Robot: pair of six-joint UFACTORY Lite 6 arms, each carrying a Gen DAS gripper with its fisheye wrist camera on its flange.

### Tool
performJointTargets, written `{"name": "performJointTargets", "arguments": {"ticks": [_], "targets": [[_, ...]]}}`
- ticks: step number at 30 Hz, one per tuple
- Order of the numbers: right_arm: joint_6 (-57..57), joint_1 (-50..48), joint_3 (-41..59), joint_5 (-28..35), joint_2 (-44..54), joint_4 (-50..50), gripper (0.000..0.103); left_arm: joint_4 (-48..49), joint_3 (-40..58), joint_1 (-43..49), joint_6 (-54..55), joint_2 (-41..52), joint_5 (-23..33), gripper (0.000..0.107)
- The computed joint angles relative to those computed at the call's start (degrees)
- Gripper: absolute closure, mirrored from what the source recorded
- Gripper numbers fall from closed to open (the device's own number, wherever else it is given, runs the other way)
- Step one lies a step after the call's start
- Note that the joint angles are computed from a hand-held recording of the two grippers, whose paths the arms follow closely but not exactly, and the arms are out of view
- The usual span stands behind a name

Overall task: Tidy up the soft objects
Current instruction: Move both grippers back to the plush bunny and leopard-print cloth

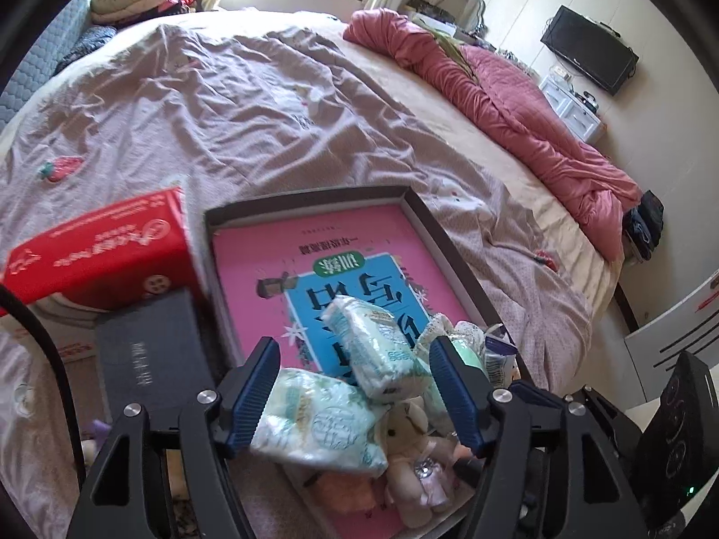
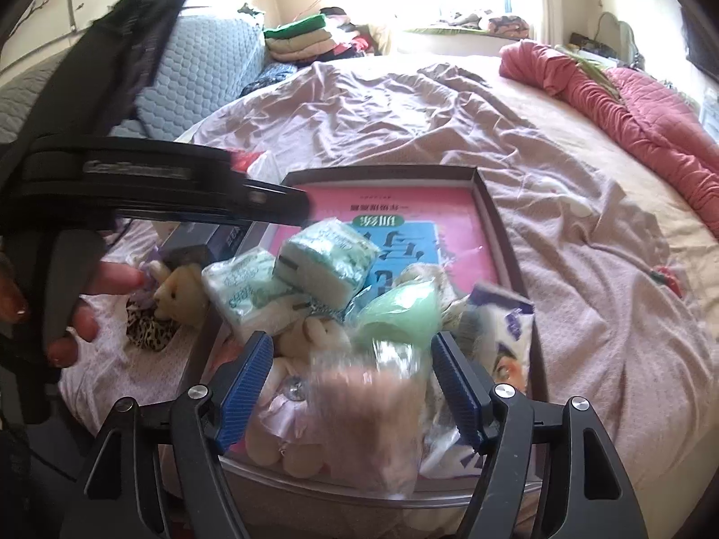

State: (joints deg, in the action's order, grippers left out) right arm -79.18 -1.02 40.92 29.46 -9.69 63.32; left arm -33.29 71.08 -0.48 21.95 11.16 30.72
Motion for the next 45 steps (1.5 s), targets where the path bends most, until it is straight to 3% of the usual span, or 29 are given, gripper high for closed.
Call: {"name": "performJointTargets", "arguments": {"ticks": [11,20,27,33,41,45], "targets": [[3.99,2.72,-0.68,-2.29,-6.46,-0.59,0.028,10.63,-12.31,6.06,-5.26,-18.08,-0.3,0.034],[17.46,14.22,0.54,-3.88,-11.88,-9.04,0.028,3.68,-20.55,20.11,7.46,-27.41,4.71,0.034],[34.8,29.0,2.53,-9.86,-10.13,-24.42,0.028,-2.68,-23.31,36.19,21.26,-27.11,9.01,0.034],[53.87,39.7,6.48,-14.23,-2.62,-44.75,0.028,-5.57,-25.93,44.05,29.91,-24.3,10.37,0.034],[65.62,44.91,10.66,-17.38,8.35,-57.67,0.028,-6.51,-28.86,42.59,34.55,-18.15,6.55,0.034],[65.97,44.69,12.6,-18.34,12.23,-59.23,0.028,-7.82,-28.2,40.18,35.82,-14.63,4.74,0.034]]}}
